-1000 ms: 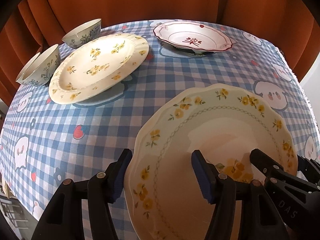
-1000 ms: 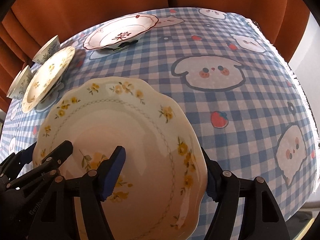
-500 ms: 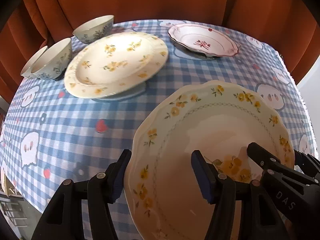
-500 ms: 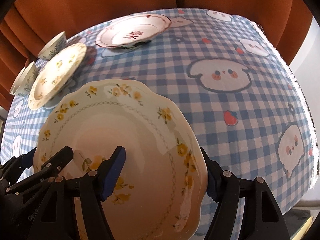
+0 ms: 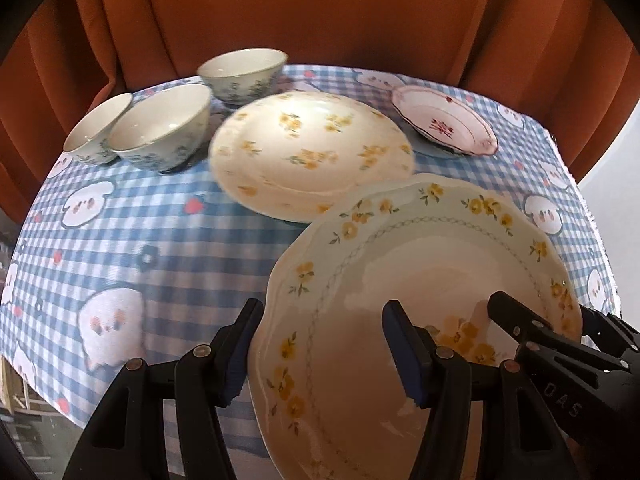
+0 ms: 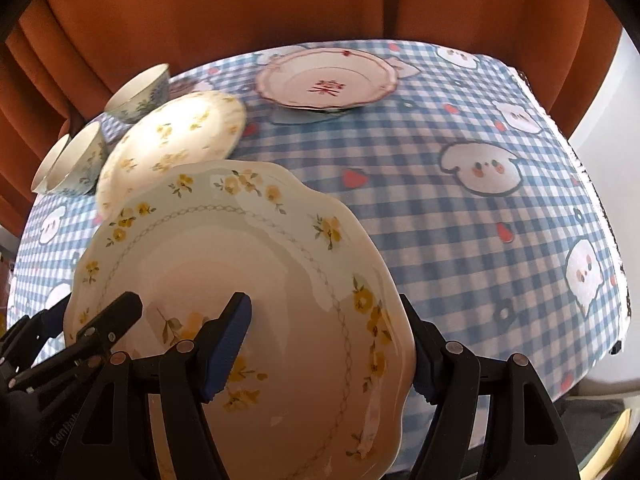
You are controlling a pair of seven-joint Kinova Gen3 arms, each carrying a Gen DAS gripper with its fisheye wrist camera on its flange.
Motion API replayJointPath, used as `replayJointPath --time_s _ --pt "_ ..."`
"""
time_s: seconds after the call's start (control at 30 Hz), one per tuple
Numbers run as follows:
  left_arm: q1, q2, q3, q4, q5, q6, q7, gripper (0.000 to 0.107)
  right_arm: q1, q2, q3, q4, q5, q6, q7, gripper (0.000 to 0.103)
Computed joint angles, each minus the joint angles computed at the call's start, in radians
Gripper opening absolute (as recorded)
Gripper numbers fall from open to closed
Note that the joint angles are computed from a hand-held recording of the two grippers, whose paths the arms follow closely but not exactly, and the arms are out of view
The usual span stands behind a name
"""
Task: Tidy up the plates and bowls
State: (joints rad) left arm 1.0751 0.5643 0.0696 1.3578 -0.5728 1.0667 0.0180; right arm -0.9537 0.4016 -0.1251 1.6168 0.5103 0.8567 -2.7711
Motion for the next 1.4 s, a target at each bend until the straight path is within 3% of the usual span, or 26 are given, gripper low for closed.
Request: replayJointPath --time_s 0.27,0.5,0.67,1.07,1.4 --pt "-0.055 -0.17 0.022 0.281 -0.05 -0.142 0.04 0.062 -0.144 0.107 0.015 -0.198 0.048 0.161 -0.117 0.073" --pt "-0.143 -0.284 0.075 0.464 -0.078 -0.211 0.059 0.062 -0.23 0.221 0.034 -0.383 0.028 0.251 -0.137 0.073" --pt "-0.199 -0.336 0.11 0.549 -0.081 -0.212 0.062 0.062 -0.267 0.292 0.05 -0.491 -0.005 0.267 -0.131 0.073" --pt "-0.333 -0.376 0.134 0.671 -0.037 -0.292 -0.021 0.062 -0.29 0.453 0.088 -0.729 -0.12 0.312 -0.055 0.073" --pt "-0.388 -0.335 0.096 0.682 -0.018 -0.369 -0.104 0.062 -0.281 0.536 0.119 -0.848 -0.182 0.354 -0.027 0.073"
